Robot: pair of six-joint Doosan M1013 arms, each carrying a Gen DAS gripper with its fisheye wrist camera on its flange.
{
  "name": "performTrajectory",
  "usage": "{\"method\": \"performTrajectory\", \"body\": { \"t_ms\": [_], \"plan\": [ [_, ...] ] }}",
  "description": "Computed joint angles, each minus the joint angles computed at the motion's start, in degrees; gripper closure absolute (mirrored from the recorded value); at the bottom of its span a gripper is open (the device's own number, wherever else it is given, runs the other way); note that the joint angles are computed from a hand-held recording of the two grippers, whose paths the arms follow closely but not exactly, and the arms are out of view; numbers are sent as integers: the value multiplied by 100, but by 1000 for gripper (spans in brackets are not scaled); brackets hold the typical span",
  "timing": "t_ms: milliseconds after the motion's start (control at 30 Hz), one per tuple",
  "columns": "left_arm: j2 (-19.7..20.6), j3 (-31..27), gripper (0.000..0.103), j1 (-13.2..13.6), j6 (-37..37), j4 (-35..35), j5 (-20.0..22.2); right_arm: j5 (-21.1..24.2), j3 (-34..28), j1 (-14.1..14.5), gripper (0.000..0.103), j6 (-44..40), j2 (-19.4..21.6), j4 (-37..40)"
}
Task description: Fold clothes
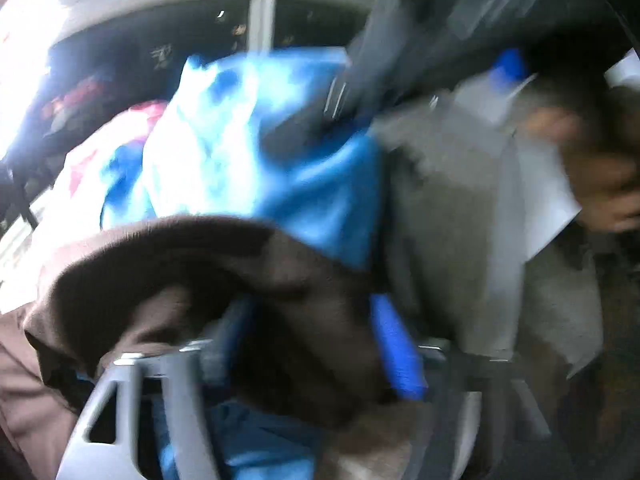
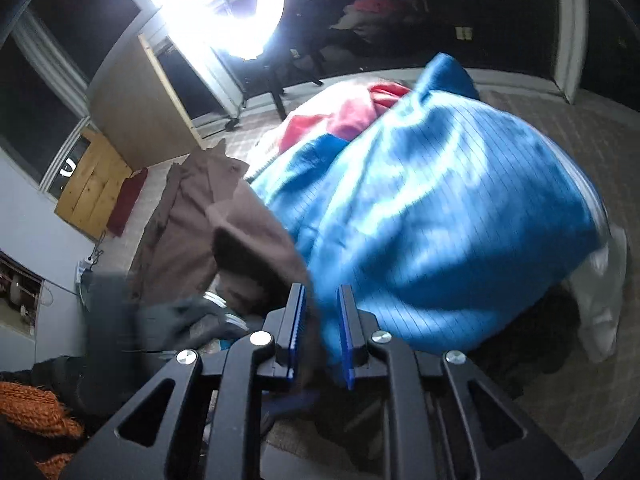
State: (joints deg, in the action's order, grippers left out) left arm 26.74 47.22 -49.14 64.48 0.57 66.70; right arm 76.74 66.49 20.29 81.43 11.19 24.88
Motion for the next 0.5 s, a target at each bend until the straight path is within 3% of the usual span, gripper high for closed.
{"method": "performTrajectory", "body": {
  "t_ms": [33,100,233,300,400,500],
  "plan": [
    [-205,375,97,138,-78,-565,-417,11,-47,24,87,-57,18,30],
    [-651,1018,98,240,-264,-898,-1013,42,-260,136,84,-276,156,147],
    [-1687,2148,98,146,-1232,-198,-1610,193,-918,468,72,-633,639,207],
    [-2208,2667,98,33,-2087,465,-1647,342,-1377,700,72,-745,1002,222],
    [-2841,3343,98,-209,-3628,1429,-1293,637,-2255,1150,66,-955,1682,-174],
    [-3190,3835,99,-321,-4655,1757,-887,1113,-3262,1555,62,-813,2476,-922]
  ]
}}
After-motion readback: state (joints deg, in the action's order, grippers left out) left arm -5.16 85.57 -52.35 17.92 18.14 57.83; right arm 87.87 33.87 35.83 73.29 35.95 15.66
